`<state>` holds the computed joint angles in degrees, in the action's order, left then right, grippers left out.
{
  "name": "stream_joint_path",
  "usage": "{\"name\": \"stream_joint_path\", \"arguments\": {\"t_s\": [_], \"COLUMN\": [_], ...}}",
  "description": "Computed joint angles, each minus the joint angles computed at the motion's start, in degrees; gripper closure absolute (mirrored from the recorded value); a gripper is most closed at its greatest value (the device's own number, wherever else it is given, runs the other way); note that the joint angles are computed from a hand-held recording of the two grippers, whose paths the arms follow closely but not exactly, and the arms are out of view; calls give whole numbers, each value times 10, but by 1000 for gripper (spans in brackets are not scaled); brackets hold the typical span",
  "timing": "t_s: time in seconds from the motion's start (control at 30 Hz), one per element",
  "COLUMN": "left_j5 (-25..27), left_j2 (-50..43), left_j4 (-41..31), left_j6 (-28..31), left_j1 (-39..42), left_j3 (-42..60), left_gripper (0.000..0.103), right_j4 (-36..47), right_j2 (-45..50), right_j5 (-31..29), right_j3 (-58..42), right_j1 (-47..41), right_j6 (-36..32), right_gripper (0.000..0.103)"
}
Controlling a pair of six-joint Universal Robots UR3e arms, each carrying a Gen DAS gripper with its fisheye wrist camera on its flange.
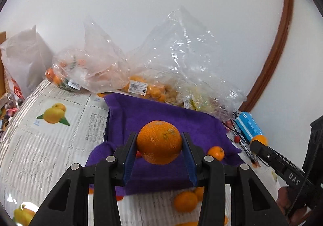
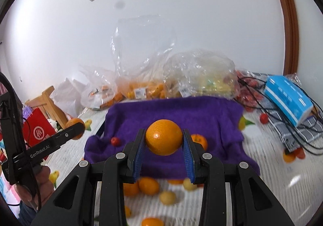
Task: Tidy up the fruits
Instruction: 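Carry the orange with the right tool while the left tool carries its orange over the towel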
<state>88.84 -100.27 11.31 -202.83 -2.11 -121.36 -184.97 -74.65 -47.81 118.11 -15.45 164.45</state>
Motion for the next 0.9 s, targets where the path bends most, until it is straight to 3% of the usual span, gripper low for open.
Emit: {"name": "stream_joint_path", "arguments": {"t_s": [0.27,0.47,0.9], "left_j5": [22,27,-14], "left_j2": [-78,-105,-124], "left_j4": [32,33,51], "left_j6": [-6,-12,-19], "left_j1": [6,13,34], "left_j3": [56,57,54], "left_gripper": [62,62,62], "right_j4": [-25,-11,0], "right_j2": [100,161,201], "right_j5": [-52,-75,-114], "right_j3": [-134,-166,-209], "right_j1": [53,57,49], "right_j6": [45,38,41], "right_gripper": [67,67,67]}}
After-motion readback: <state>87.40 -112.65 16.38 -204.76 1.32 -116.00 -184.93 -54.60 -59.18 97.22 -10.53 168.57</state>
